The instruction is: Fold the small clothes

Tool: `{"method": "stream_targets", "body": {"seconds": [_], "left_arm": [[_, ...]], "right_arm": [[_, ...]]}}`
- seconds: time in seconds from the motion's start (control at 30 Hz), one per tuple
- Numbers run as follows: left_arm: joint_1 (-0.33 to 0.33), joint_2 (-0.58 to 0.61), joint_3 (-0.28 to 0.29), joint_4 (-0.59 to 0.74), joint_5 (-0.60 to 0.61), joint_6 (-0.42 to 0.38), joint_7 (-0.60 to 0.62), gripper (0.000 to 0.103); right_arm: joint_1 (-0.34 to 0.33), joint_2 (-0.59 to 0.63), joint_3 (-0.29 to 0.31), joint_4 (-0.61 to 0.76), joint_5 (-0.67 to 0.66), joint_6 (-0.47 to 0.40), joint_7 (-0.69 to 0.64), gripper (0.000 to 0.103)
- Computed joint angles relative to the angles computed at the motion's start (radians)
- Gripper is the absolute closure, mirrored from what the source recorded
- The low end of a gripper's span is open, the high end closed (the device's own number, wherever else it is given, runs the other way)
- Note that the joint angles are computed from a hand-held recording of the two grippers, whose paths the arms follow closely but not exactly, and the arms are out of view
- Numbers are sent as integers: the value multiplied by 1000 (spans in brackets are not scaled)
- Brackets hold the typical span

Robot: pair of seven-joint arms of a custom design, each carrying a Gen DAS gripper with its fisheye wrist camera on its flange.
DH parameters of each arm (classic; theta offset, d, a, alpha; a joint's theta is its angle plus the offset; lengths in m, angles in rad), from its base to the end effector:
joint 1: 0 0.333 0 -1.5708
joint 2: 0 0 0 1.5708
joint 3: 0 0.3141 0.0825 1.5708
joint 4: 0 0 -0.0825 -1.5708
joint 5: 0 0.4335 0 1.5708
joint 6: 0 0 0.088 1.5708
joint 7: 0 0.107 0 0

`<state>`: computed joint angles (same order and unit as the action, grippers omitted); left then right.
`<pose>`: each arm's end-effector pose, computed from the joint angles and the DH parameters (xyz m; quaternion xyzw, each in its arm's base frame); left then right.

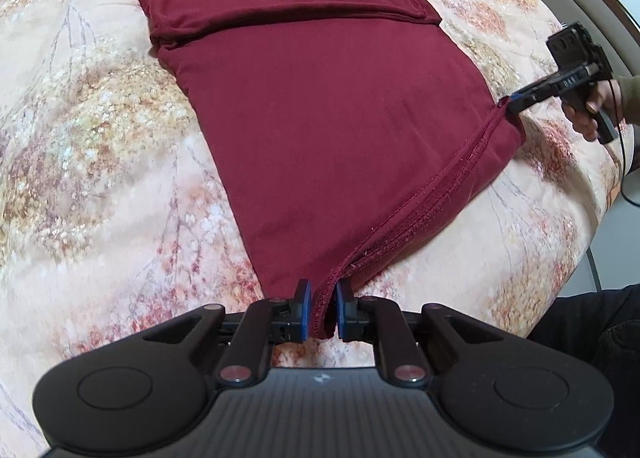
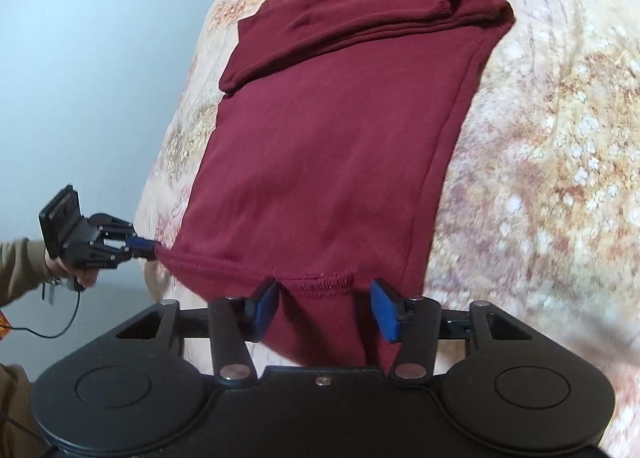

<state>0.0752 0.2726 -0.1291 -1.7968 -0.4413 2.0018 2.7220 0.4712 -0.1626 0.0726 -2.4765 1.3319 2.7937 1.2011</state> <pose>0.6654 -0.0572 0.3731 0.2746 -0.9372 0.1990 0.0821 0.4591 0.2247 0.3438 -0.5589 0.7331 0.1367 0.3627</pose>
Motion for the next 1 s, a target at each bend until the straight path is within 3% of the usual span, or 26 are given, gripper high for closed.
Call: {"method": "stream_targets", "body": {"seconds": [0.03,0.07,0.13,0.27,0.43,0.53,0.6,0.67,0.7,0.8,0.93,1.0], "left_arm": [[-1,1,1,-1,2,1,-2,90],[-1,3,1,1,4,2,-3,90],[-1,13,0,10,0,3,-9,90],[3,50,-8,57,-43,17,-36,90],[11,150,-45,195,-180,86,-100,90],[-3,261,-71,332,-216,144,-170,90],[-22,340,-83,427,-198,169,-228,90],[-44,408,-84,514,-144,168,-276,90],[-49,429,-85,543,-119,165,-296,90],[-44,467,-82,610,-60,86,-376,82],[-4,497,-97,663,-46,-73,-429,48],[15,526,-104,702,-60,-157,-468,45]], "right_arm": [[-5,7,-9,8,-1,-30,-14,75],[-14,12,-16,17,-22,-64,-14,85],[-30,9,-20,28,-82,-121,-10,95],[-34,-32,-19,18,-86,-113,-15,96],[6,-62,-16,11,145,133,-117,96],[-3,-2,5,60,186,268,-104,96],[-19,39,19,68,74,327,38,96],[-42,65,27,55,-134,330,250,96],[-43,68,16,50,-186,315,296,96],[-27,79,-14,57,-210,288,291,96],[1,36,-29,32,-130,283,210,96],[19,6,-28,4,-117,280,213,96]]}}
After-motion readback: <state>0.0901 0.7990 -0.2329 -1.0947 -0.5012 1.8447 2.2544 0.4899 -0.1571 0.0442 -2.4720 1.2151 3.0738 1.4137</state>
